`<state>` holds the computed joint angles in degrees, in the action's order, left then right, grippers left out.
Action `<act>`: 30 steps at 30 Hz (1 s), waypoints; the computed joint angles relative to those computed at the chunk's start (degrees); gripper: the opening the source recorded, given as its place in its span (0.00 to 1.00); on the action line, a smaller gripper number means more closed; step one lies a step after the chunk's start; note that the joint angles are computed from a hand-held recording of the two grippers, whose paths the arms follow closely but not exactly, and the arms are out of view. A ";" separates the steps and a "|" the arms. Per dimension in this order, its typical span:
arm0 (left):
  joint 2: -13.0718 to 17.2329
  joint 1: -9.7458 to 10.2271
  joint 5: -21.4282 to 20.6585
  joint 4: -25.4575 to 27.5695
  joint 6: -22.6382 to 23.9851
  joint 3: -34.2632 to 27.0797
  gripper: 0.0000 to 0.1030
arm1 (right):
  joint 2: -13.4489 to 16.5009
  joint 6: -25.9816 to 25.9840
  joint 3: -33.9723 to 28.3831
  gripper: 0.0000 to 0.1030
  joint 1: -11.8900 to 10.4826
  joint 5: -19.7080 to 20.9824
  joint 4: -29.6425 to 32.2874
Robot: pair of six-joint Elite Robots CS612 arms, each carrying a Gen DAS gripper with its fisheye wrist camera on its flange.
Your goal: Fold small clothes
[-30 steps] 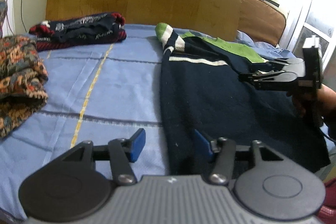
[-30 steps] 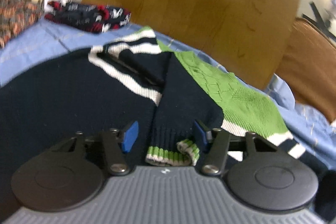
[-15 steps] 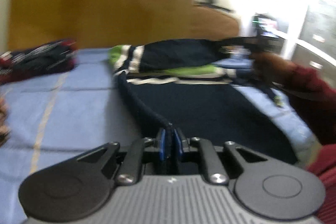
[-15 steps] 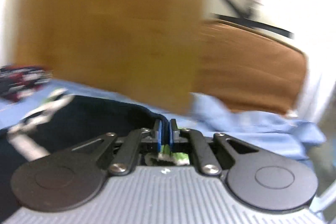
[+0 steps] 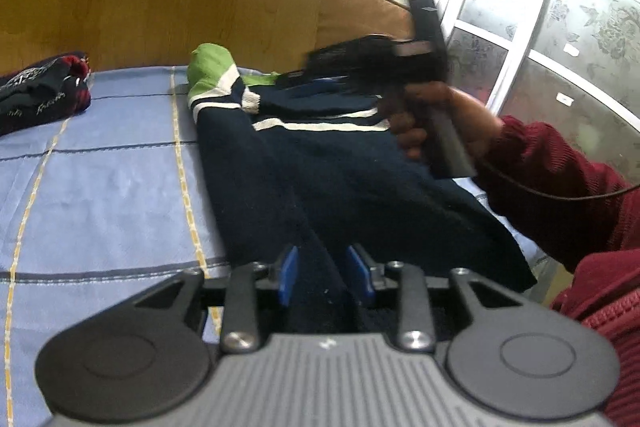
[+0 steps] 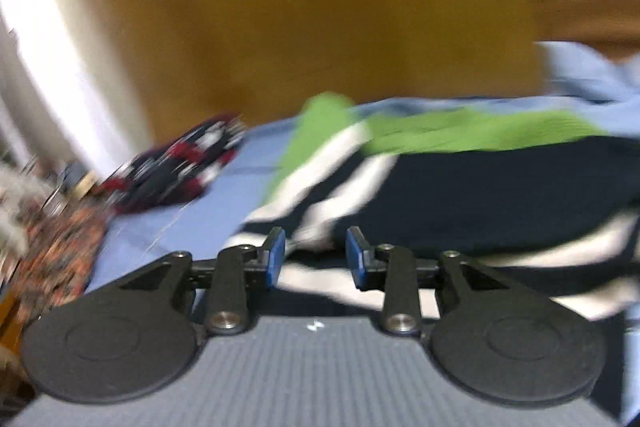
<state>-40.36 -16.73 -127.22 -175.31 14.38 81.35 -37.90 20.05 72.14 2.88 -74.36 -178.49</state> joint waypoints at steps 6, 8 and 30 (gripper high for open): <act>0.34 -1.01 0.21 7.23 5.32 -1.83 0.21 | 6.59 0.54 -12.60 0.36 1.03 1.75 9.24; 0.34 -1.84 3.07 11.18 8.24 -2.36 0.21 | 8.17 1.63 -15.71 0.33 1.07 0.14 13.93; 6.84 0.40 -8.61 11.45 -1.82 -12.71 0.31 | 19.16 4.43 -38.04 0.22 0.10 0.09 28.70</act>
<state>-33.53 -16.32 -135.83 -163.86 12.56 68.64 -18.74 24.48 34.10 2.99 -74.28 -149.79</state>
